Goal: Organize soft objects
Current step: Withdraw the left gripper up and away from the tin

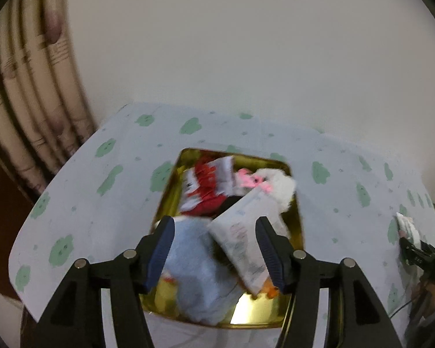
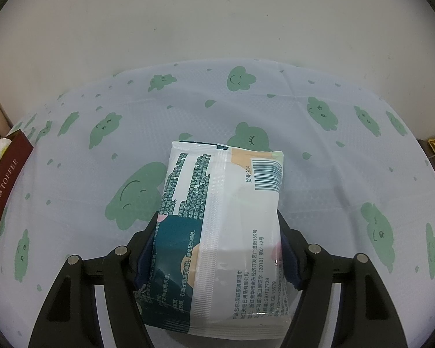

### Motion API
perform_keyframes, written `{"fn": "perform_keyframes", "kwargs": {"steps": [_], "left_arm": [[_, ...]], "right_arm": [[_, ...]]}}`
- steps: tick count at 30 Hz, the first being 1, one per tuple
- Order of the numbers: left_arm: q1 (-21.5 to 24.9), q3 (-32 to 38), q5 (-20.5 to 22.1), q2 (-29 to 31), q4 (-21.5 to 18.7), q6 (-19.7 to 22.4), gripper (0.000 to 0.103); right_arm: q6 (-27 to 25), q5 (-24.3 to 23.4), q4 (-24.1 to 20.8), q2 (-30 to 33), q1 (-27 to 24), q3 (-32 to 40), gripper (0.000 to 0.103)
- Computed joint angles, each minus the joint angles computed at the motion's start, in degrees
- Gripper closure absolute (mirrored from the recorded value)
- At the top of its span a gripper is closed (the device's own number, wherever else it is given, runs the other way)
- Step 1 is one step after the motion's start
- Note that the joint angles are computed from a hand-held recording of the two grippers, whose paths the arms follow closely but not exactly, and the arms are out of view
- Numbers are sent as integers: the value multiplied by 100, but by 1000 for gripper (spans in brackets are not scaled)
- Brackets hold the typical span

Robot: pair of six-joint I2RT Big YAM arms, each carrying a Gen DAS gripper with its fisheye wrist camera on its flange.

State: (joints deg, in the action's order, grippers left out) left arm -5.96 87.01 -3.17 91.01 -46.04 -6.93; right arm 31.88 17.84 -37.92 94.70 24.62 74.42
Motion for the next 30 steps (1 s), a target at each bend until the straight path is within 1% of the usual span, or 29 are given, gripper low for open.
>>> {"fn": "perform_keyframes", "kwargs": {"steps": [3,7,11,15,19,21,25,30], "left_arm": [[0,-247,-215,-151,108,15,43],[-18,-599,-568,-357,364,240,43],[-18,-895,-705,-519,626,404,43],[-50,-1088,-862,-628,802,530,43],[-115,-1239,-1173,-717,950,686,43],[-105,-1257,-1195,-728,942,679,43],[-31,-1252,-1093,-744,849,583,43],[87,-1295,-1025,-795,802,448,43]], "right_arm": [[2,9,-7,15,6,16,35],[2,26,-12,23,17,26,35],[-16,123,-46,20,51,36,38],[-39,236,-93,13,111,64,40],[53,251,-118,-2,179,105,40],[89,216,-119,-16,238,145,40],[9,164,-129,52,438,382,40],[-192,-98,-200,299,738,975,40]]}}
